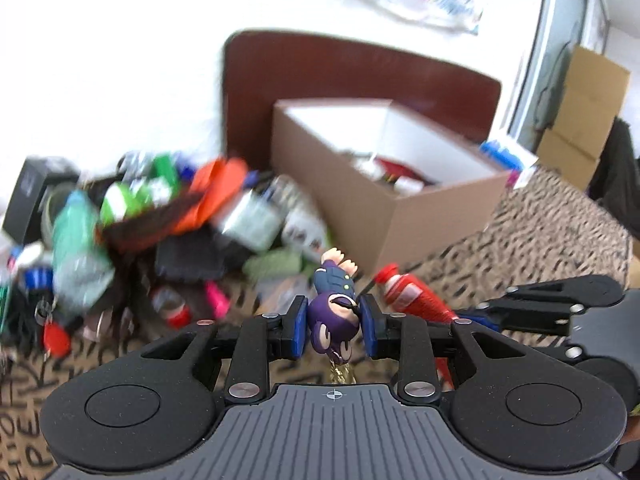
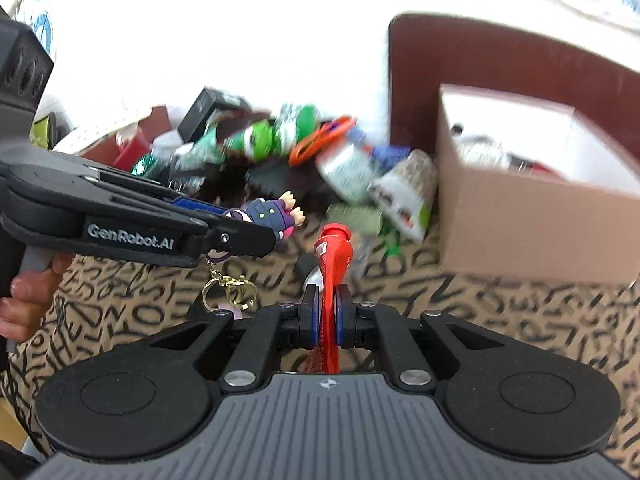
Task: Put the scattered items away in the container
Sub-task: 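Lift the red tube and the keychain up from the pile with both tools, then carry the red tube and keychain into the box and open both tools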
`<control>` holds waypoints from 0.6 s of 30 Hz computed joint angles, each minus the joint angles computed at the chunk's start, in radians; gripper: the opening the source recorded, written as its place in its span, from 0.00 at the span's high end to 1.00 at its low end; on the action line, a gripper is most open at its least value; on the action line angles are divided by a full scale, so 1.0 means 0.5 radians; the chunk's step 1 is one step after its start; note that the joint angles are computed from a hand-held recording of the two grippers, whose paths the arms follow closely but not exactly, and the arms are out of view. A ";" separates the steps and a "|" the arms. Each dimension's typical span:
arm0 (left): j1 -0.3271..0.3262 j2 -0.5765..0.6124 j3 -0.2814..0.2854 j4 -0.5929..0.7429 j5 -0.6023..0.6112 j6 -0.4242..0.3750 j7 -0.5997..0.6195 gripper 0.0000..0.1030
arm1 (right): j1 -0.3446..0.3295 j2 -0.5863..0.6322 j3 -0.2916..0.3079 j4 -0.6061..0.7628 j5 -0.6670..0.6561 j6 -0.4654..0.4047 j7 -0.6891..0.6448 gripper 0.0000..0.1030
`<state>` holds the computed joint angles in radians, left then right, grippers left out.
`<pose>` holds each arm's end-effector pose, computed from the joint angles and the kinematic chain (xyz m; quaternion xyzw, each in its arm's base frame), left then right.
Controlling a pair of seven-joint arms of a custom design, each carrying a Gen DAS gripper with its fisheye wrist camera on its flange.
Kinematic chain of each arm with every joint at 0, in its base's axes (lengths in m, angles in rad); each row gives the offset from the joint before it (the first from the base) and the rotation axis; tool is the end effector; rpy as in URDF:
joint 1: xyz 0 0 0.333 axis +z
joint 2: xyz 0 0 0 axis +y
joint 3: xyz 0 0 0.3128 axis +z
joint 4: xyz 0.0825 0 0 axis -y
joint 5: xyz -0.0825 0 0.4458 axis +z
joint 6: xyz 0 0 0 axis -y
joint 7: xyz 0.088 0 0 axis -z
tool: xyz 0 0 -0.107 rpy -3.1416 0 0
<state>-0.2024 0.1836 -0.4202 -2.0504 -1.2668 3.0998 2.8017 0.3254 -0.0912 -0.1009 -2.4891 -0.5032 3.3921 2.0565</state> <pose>0.5719 -0.3037 0.3717 -0.4327 0.7854 -0.4169 0.1490 0.5181 0.1733 0.3861 -0.7086 0.5296 -0.2446 0.3969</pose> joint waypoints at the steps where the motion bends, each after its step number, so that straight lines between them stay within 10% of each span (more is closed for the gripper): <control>1: -0.001 -0.006 -0.002 0.021 0.008 -0.025 -0.013 0.74 | -0.038 -0.012 0.038 -0.005 0.058 0.016 -0.058 0.91; 8: -0.081 -0.017 0.024 0.189 0.179 -0.100 -0.126 0.74 | -0.019 -0.055 -0.083 0.054 -0.049 0.090 0.001 0.91; 14: -0.251 0.112 0.186 0.443 0.948 -0.140 -0.877 0.74 | -0.037 -0.051 -0.154 0.215 -0.261 0.039 0.108 0.91; 18: -0.388 0.254 0.320 0.687 1.377 -0.150 -1.300 0.74 | -0.359 -0.067 0.191 0.266 0.165 -0.030 -0.312 0.91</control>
